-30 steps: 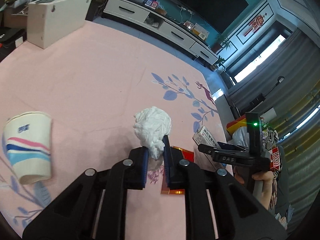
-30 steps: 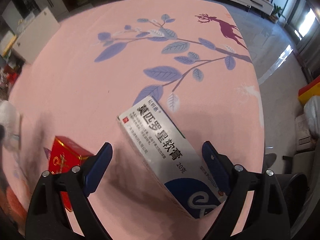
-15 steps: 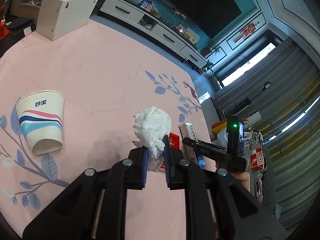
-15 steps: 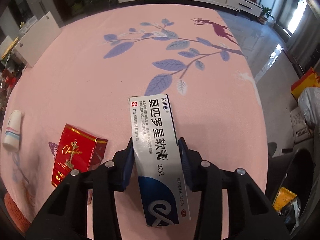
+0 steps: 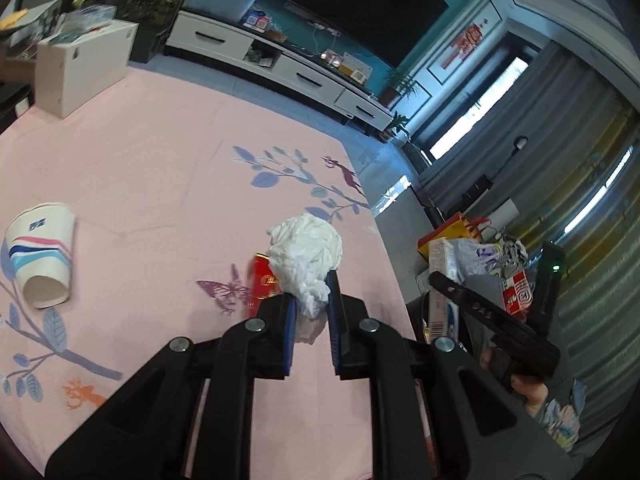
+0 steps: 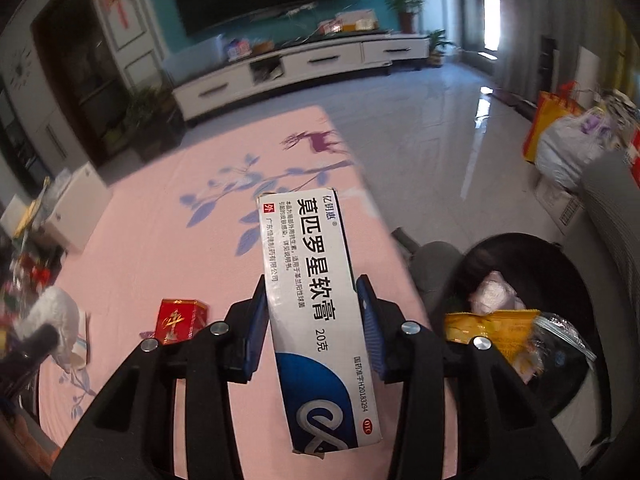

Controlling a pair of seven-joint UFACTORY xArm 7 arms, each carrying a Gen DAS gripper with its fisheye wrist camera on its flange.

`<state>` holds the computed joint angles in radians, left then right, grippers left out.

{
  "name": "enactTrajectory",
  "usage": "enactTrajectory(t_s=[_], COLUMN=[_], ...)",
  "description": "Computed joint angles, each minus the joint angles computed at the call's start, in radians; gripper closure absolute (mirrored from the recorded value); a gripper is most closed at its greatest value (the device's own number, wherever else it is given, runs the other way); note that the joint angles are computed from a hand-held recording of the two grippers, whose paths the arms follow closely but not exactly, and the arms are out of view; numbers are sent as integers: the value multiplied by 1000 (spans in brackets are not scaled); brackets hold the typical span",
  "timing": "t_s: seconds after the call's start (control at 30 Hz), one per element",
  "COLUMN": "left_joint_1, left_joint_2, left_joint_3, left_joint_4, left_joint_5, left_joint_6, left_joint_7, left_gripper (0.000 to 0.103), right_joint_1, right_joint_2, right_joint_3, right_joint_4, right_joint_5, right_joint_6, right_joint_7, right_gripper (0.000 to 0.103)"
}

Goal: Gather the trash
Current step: 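Carry the tissue and white medicine box over the black bin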

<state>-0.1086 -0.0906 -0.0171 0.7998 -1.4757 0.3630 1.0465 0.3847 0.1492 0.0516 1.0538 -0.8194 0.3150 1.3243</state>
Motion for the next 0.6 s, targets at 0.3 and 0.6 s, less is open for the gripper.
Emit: enactTrajectory(t_s=[0.3, 0.6], left_joint_1=[-113, -197], left_joint_2=[91, 275], left_joint_3=[-99, -197], left_joint_4=[81, 239], left_joint_5=[-9, 109], left_joint_6=[-101, -102], left_joint_7=[29, -28], left_gripper=[88, 88], right_joint_1=[-141, -326], right_joint_2=[-226, -307], right_joint_3=[-8, -4], right_joint_4=[-229, -409], right_joint_5=[-200, -121], right_joint_6=[6, -91], right_joint_7=[300, 332], right_gripper=[59, 58])
